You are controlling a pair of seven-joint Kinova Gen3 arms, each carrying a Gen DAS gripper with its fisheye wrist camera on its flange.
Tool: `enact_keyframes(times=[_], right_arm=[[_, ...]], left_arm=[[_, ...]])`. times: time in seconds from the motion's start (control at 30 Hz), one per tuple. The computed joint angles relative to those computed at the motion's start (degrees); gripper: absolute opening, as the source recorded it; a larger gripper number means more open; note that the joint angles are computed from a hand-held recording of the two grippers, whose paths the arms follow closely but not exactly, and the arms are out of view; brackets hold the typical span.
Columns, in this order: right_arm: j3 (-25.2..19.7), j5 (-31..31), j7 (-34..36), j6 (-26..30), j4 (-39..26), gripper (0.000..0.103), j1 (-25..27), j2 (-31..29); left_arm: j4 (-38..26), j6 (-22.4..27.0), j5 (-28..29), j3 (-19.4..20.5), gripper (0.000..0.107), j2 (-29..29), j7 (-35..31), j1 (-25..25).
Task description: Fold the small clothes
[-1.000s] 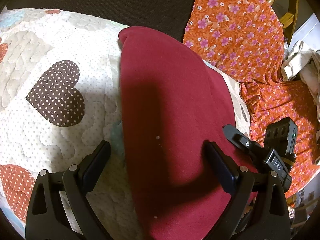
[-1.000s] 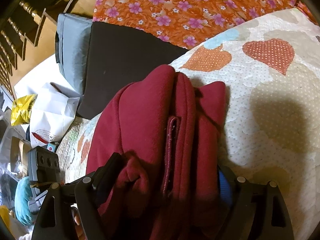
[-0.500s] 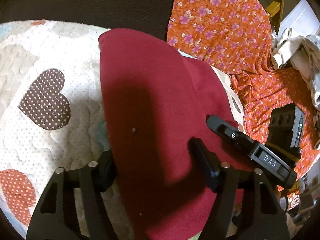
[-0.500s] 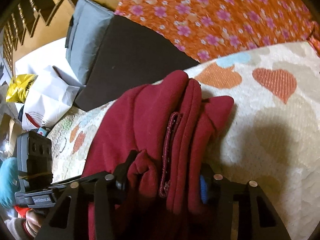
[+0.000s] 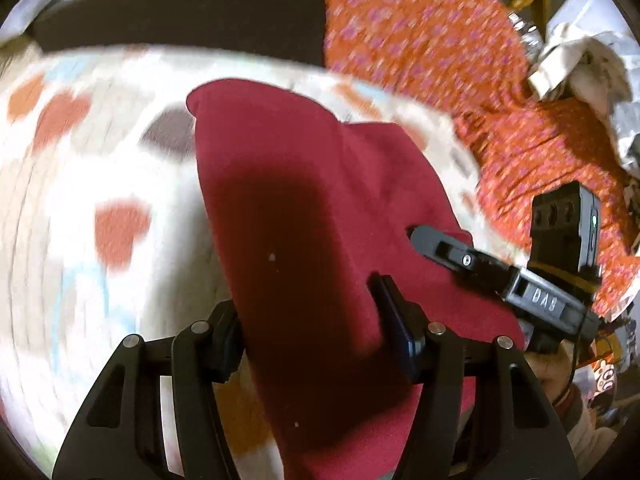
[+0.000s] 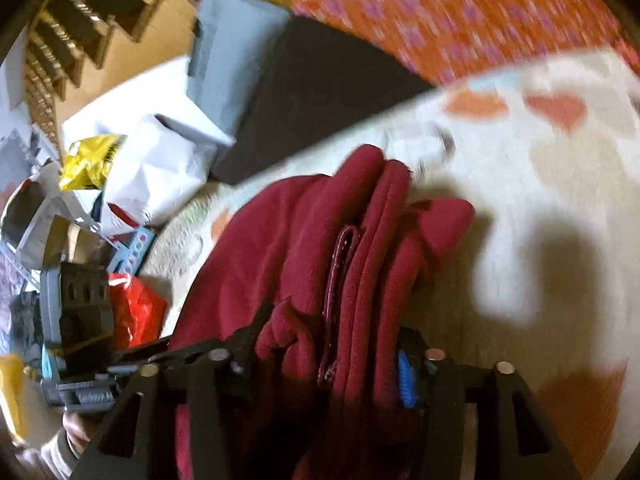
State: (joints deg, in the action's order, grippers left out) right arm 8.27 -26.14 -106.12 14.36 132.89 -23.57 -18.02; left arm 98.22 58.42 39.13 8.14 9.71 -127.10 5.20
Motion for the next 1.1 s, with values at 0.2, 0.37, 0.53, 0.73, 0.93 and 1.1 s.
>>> enact_keyframes(times=[0.2,0.37,0.53,0.73,0.93,1.1], right_arm=[[-13.3,10.6,-12.5,12.3,-2.8,0.055,13.9,-2.8],[-25.4,19.4,-21.7,17.7,-6.8,0.054,24.8,-8.3],[-31.6,18.6,-18.5,12.5,-9.0,0.045,28.6,-2.5],[-38.1,30.0,-22.5,15.9,-12.8,0.032,33.9,8.2],[-31.3,28.5,-21.9,23.6,-14.3,0.031,25.5,1.7],[-32.8,24.0,-21.1,24.0,-11.4,0.031,20.8,-4.0]], left_arm=[[3.6,-3.3,-5.5,-1.5,0.062,-3.3,5.4,1.6],[7.8,-12.5,-5.5,-2.6,0.062,-8.0,5.0,2.7],[8.3,-15.3,-8.8,-1.7,0.062,-6.6,6.9,5.3],[8.1,-19.1,-14.9,0.5,0.063,-5.0,11.4,8.5],[8.3,-21.1,-18.7,1.0,0.067,-5.0,14.3,10.4],[8.7,-21.9,-19.2,1.1,0.067,-5.3,14.8,10.6]])
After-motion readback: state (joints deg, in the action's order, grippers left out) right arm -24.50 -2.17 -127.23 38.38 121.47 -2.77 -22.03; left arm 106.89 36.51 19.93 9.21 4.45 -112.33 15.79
